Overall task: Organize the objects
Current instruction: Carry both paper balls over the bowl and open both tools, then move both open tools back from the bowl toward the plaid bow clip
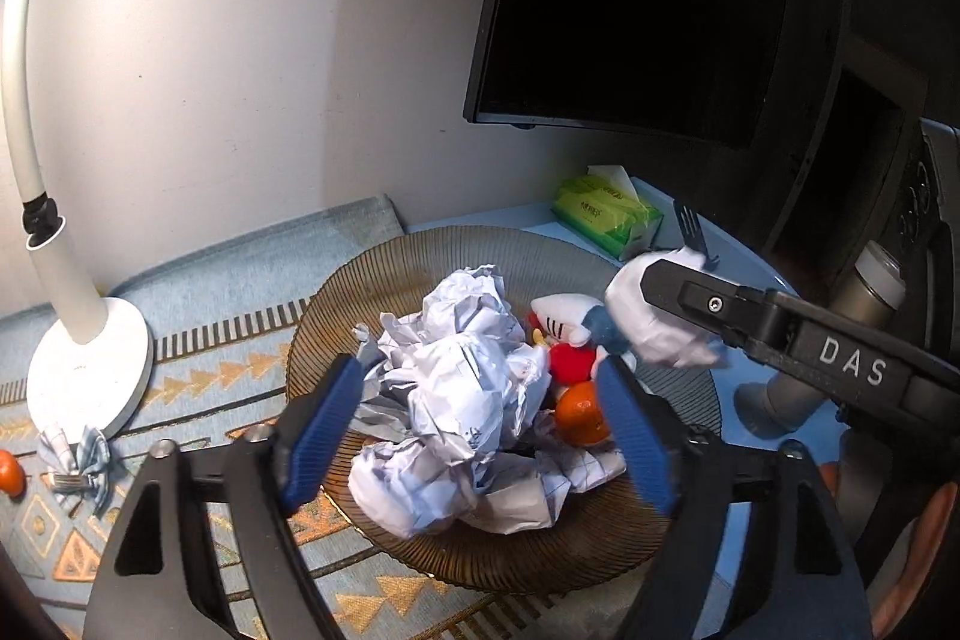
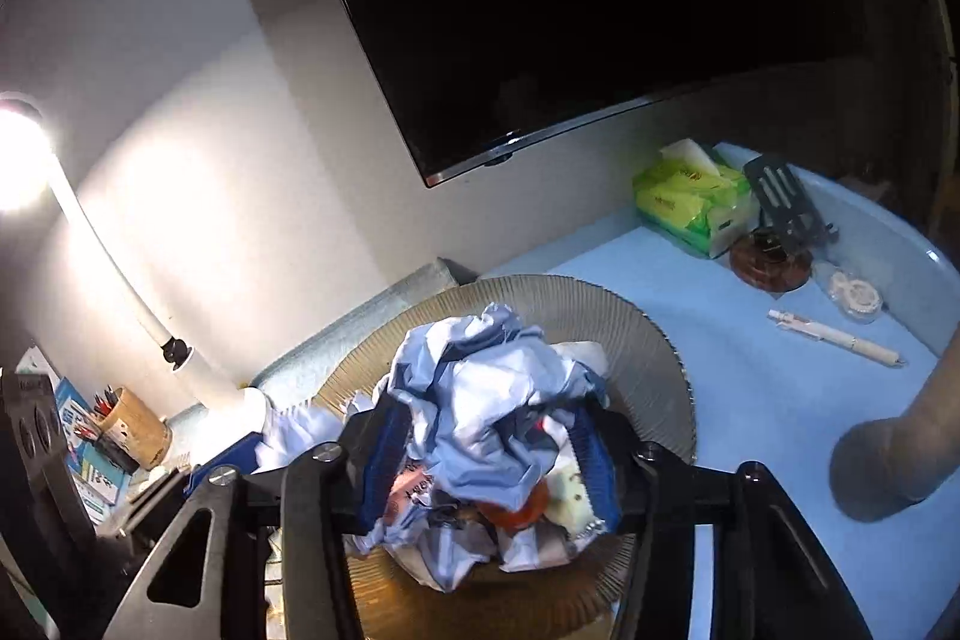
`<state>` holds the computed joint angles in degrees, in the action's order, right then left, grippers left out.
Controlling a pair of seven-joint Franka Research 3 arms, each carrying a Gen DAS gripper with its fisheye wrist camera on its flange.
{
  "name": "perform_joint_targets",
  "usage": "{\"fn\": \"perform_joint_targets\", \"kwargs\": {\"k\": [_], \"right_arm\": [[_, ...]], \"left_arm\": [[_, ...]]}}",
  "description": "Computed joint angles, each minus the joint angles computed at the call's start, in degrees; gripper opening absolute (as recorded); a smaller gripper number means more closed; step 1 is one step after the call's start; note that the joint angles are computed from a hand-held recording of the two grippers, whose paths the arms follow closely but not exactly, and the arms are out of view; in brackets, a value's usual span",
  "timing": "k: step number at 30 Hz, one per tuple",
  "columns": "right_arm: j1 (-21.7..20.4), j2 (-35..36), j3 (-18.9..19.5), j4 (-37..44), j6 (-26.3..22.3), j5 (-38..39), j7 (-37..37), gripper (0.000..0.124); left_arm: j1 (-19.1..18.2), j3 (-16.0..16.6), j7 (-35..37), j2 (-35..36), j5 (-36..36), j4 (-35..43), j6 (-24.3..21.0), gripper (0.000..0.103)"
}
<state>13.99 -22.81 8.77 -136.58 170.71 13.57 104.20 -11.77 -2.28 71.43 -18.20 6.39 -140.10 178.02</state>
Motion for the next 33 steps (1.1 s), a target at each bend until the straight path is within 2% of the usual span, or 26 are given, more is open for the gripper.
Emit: {"fn": "perform_joint_targets", "kwargs": {"k": [1,3,4,6,12,14,16,18,21,24,30,33], "right_arm": [[2.78,1.03,-2.67,0.6,0.25,2.38,-2.08,0.058],[6.11,1.05,-5.4,0.41,0.92,6.41,-4.77,0.06],[6.22,0.81,-5.37,0.03,1.33,7.14,-5.3,0.061],[3.65,0.21,-3.01,-0.52,1.06,5.98,-3.92,0.061],[6.23,-1.63,-4.23,-1.56,-0.55,9.39,-5.28,0.061],[5.94,-2.59,-2.84,-1.87,-0.8,8.78,-5.23,0.062],[5.89,-3.44,-1.27,-1.89,-1.0,7.66,-5.07,0.063],[7.76,-3.9,-1.02,-1.59,-1.0,7.58,-6.23,0.063],[10.16,-3.93,0.16,-0.76,-0.92,7.46,-7.3,0.063],[12.2,-2.77,1.92,0.71,-1.23,7.02,-7.6,0.063],[15.22,2.4,5.68,4.9,-2.27,4.94,-6.45,0.063],[16.5,5.35,7.36,7.01,-3.02,3.21,-5.33,0.063]], "left_arm": [[0.41,-0.2,0.1,-0.91,0.43,-0.94,0.3,0.085],[0.11,0.42,1.11,-1.94,0.85,-1.62,-0.65,0.085],[0.54,0.27,1.18,-2.68,1.11,-2.2,-0.87,0.085],[0.89,0.72,1.37,-4.63,1.2,-3.63,-1.15,0.085],[-0.1,4.39,2.39,-11.64,-1.06,-8.28,-2.93,0.085],[-0.54,6.0,3.46,-15.43,-1.52,-10.65,-2.93,0.084],[1.58,5.7,3.01,-19.67,-1.26,-13.1,-2.96,0.084],[3.06,6.31,2.81,-24.12,-1.11,-15.21,-4.09,0.084],[6.17,7.33,2.53,-30.89,-0.78,-18.12,-6.26,0.085],[11.27,8.3,2.15,-37.51,-0.24,-20.56,-9.32,0.085],[25.11,10.61,2.32,-46.38,2.43,-23.88,-15.53,0.085],[31.03,12.09,3.76,-48.05,4.14,-25.65,-16.43,0.085]]}}
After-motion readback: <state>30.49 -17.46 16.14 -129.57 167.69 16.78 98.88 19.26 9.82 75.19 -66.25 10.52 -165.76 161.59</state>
